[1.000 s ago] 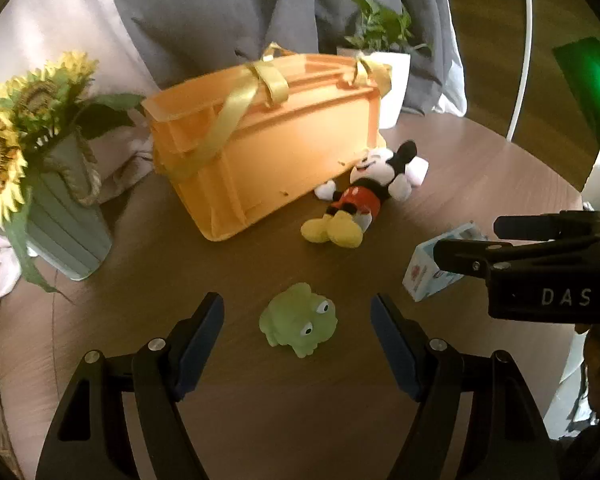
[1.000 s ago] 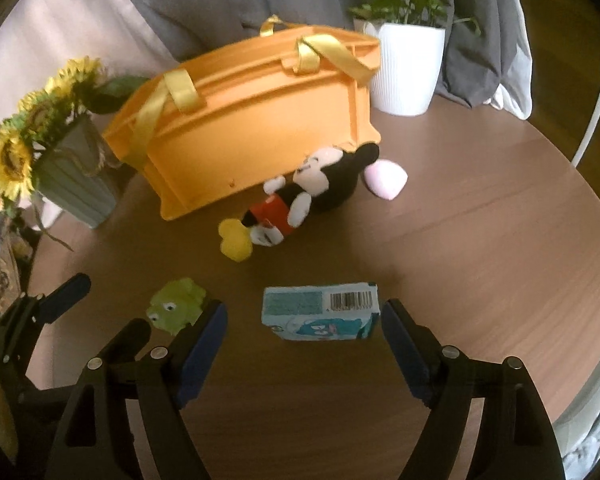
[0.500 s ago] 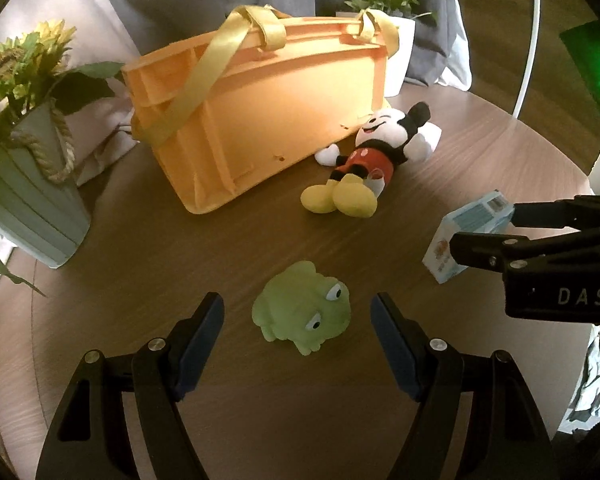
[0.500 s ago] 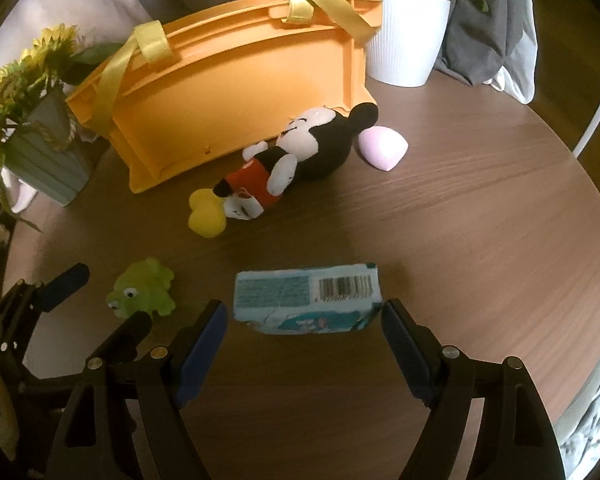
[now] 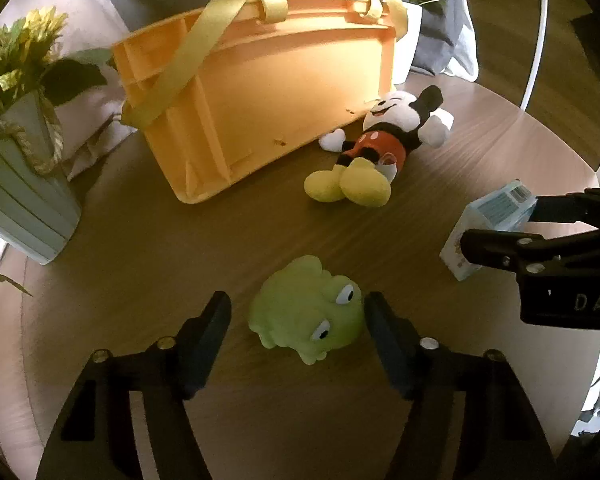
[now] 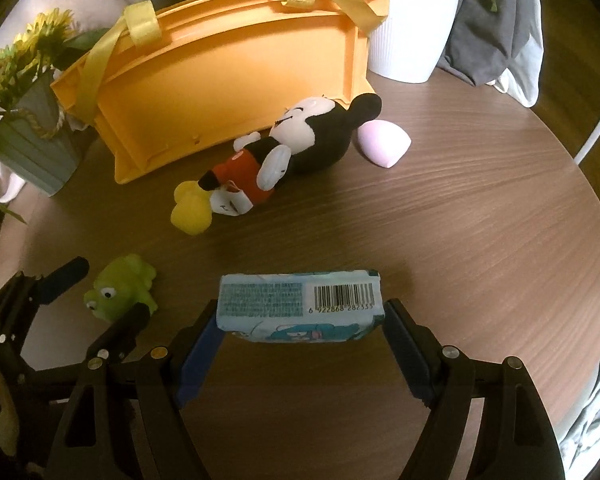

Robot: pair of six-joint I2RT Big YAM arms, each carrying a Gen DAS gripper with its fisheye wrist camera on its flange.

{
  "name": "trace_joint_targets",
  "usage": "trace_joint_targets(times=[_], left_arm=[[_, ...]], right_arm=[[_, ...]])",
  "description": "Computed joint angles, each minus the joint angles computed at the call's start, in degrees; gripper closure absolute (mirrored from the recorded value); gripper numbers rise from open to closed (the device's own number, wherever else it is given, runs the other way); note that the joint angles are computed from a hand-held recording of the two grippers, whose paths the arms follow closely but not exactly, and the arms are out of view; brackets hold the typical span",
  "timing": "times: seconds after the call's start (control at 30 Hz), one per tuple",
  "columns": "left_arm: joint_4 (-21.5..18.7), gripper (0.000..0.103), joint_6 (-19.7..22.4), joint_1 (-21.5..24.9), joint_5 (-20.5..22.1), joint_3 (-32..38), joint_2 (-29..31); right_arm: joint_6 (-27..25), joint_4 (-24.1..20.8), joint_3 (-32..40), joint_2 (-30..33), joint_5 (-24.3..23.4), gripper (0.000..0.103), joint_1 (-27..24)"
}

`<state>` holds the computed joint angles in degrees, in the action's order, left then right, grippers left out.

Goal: Organize soft objects
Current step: 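Grasp the green frog toy with the left tool while the right tool grasps the soap box, then lift the frog and soap box with both tools and carry them over the crate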

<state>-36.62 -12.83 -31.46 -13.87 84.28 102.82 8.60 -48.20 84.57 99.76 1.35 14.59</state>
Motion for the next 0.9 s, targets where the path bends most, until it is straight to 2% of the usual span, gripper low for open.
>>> trace_joint_targets(times=[0.1,0.17,0.4,0.9], left_arm=[[-0.48,0.048,-0.99,0.44,1.45,0.24,0.31],[-0.35,0.048,-1.54,0.47,1.74,0.03,0.16],[-0.51,0.048,-3.08,0.10,1.16,-0.03,-0.97],[-3.93,0.048,-12.27,-2.60,-6.56,1.41,-4.15]], right_arm=[[0.06,0.14,-0.24,-0.06,0.06,0.025,0.08],[0.25,0.64,-0.64,-0.37,0.05,0.029,0.15],[0.09,2.32,-2.07,-1.14,-1.13,0.030,-0.10],[-3.70,6.22,-4.41,-3.97,-5.92,0.030,-1.44]])
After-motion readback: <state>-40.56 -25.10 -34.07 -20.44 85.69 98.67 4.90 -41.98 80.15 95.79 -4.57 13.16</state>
